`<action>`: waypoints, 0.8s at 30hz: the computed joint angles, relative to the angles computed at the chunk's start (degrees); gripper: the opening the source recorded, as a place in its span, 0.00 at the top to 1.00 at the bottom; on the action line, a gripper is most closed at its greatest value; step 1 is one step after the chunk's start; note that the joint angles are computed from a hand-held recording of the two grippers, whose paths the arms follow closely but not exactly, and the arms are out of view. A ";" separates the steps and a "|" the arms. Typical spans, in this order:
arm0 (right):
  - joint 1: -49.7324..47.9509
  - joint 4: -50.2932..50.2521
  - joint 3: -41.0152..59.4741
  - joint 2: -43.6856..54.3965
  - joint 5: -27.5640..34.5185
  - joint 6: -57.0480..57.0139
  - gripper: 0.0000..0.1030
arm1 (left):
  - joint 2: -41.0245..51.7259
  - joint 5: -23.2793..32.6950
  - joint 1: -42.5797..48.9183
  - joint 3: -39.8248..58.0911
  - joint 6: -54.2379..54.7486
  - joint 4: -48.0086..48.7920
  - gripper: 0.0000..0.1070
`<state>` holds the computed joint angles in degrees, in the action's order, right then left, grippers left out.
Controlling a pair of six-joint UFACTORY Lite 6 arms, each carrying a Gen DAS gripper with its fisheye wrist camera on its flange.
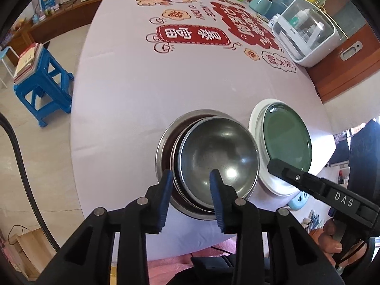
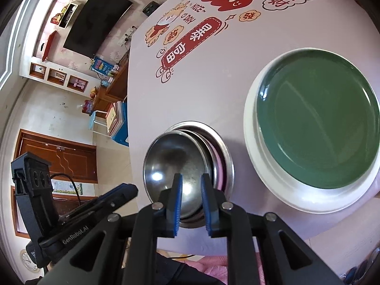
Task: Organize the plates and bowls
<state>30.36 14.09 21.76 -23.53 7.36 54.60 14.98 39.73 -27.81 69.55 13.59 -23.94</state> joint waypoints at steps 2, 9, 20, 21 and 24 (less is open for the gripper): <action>-0.48 -0.53 -1.42 -2.93 1.53 0.57 0.84 | -1.24 -1.04 -0.80 -0.68 -2.18 0.96 0.65; -2.08 -6.55 -6.70 -16.50 9.50 6.83 0.84 | -6.87 -4.28 -4.77 -3.97 -11.53 6.78 0.53; 6.15 -20.32 -13.49 -32.85 17.78 25.44 0.82 | -13.73 -4.99 -8.91 -9.15 -28.35 20.09 0.43; 7.45 -22.19 -14.31 -34.01 17.86 28.19 0.78 | -14.41 -4.87 -9.00 -9.86 -29.48 21.13 0.43; 12.50 -28.90 -17.31 -36.94 17.34 38.20 0.69 | -16.61 -3.61 -9.62 -11.74 -34.76 25.79 0.38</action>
